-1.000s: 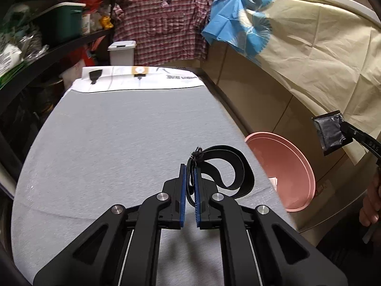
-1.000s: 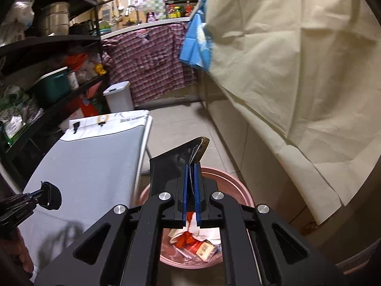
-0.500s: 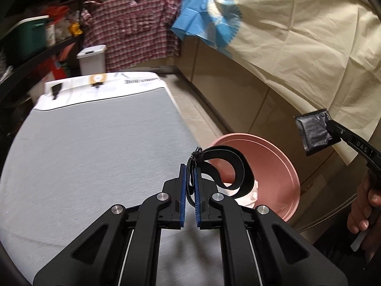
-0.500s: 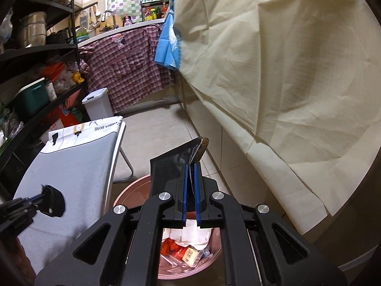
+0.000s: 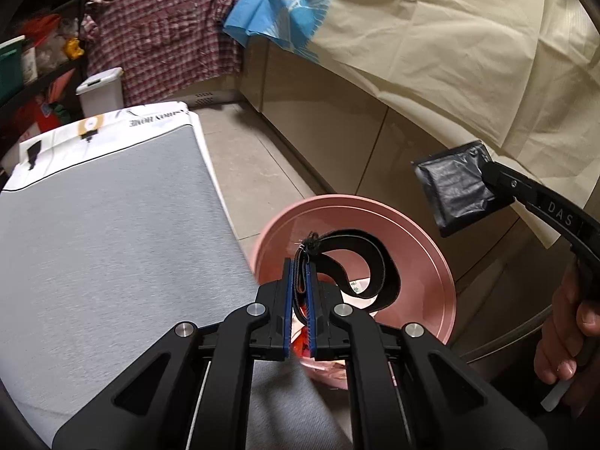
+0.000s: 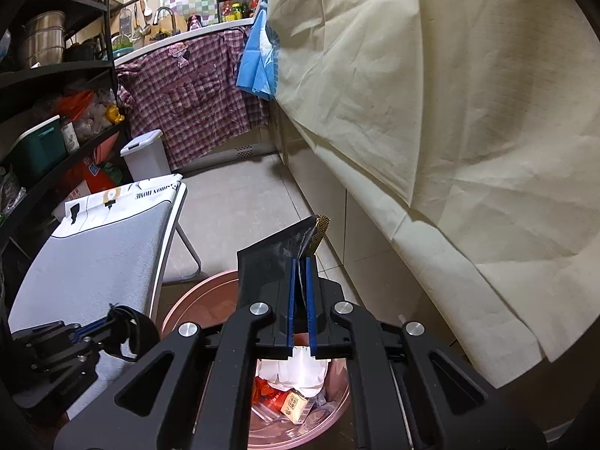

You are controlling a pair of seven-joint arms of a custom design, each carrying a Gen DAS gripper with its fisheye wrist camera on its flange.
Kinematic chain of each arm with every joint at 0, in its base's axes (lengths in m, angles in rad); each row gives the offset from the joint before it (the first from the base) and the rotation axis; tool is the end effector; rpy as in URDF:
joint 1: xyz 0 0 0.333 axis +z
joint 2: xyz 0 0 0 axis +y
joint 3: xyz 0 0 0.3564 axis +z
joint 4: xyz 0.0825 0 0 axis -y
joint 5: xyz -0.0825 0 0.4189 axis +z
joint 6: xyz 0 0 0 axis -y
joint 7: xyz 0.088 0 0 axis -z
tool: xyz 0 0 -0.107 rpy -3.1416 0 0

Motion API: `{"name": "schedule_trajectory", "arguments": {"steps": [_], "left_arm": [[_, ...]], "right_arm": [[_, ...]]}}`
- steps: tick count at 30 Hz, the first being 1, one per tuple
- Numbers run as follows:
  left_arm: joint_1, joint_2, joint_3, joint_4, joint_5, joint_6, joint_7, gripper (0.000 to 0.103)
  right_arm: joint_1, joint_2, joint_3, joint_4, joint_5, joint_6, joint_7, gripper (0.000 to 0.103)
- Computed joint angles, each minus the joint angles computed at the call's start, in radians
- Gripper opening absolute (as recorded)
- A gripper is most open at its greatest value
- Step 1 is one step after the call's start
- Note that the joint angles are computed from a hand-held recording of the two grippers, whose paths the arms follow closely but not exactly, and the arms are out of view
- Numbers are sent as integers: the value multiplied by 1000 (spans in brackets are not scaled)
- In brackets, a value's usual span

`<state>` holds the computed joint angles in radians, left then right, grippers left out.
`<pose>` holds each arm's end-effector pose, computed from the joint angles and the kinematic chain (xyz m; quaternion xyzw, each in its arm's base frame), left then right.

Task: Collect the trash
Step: 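Open the right tool over the bin, then open the left tool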

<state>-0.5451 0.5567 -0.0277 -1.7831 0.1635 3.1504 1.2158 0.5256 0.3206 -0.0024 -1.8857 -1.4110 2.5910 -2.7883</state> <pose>0.6278 -0.4181 0.3495 -0.5186 0.7586 -0.3653 0.1487 0.5873 0.3606 0.3839 -0.5393 0.7038 -0.3357 0.3179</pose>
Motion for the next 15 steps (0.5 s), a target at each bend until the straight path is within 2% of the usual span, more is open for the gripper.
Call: {"name": "schedule_trajectory", "arguments": {"steps": [5, 8, 10, 12, 15], "left_arm": [[36, 36, -53, 50, -1, -34, 30, 7], [93, 54, -126, 74, -16, -76, 69, 21], [100, 56, -134, 70, -26, -78, 73, 32], [95, 49, -127, 55, -31, -68, 68, 34], [90, 32, -121, 29, -37, -58, 62, 34]], "right_arm": [[-5, 27, -4, 24, 27, 14, -41, 8], [5, 50, -7, 51, 73, -8, -106, 15], [12, 55, -16, 56, 79, -2, -113, 27], [17, 56, -23, 56, 85, 2, -118, 41], [23, 59, -30, 58, 91, 6, -123, 45]]}}
